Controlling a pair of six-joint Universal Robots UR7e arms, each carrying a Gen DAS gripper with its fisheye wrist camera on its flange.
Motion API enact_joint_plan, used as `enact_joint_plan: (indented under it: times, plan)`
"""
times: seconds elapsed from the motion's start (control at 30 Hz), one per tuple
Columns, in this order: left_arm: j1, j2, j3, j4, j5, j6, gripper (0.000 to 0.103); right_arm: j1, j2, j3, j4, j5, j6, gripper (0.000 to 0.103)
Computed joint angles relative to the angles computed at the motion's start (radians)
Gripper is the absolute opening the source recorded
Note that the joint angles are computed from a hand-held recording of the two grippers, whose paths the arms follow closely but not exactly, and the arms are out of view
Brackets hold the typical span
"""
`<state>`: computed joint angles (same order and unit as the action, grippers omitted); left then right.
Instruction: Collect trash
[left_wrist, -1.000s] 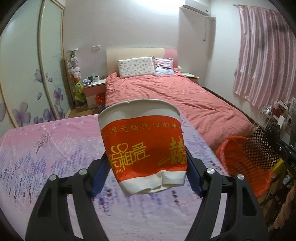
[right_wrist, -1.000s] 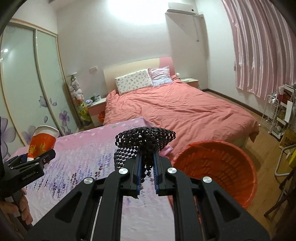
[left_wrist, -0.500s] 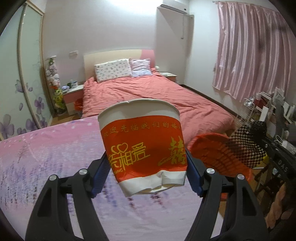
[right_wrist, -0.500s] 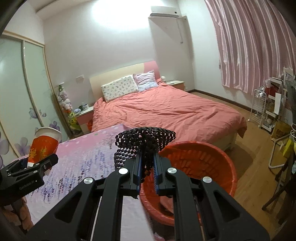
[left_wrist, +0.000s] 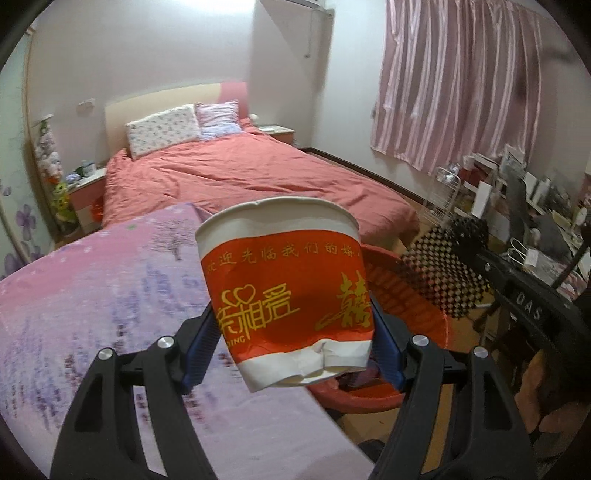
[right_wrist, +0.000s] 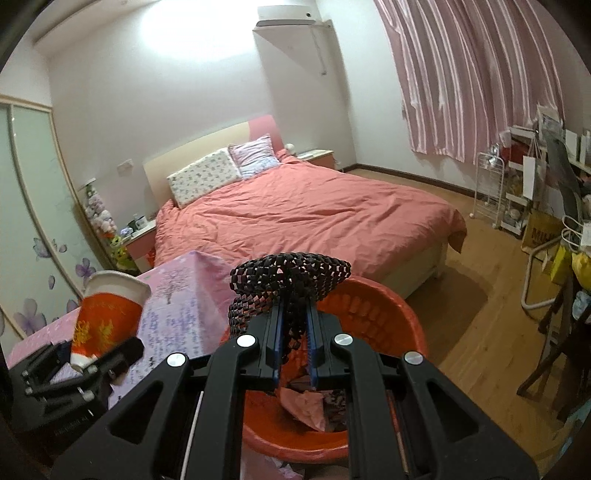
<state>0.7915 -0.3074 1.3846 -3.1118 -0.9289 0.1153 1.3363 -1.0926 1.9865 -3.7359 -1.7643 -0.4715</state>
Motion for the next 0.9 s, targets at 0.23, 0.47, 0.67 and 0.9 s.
enact_joint_plan:
  times: [0.23,0.47,0.67,0.9]
  plan:
    - [0.025,0.096,-0.148,0.145,-0.059,-0.008,0.073,-0.029,0.002,-0.056,0.128,0.004,0.06,0.014]
    - [0.053,0.14,-0.203,0.215,-0.042,-0.027,0.079,-0.057,0.005,-0.079,0.219,0.005,0.101,0.042]
    - [0.06,0.106,-0.152,0.18,-0.018,-0.035,0.08,-0.049,-0.006,-0.046,0.159,-0.025,0.088,0.06]
    - [0.032,-0.013,0.062,-0.037,0.069,-0.017,0.09,-0.006,-0.029,0.039,-0.022,-0.055,0.003,0.09]
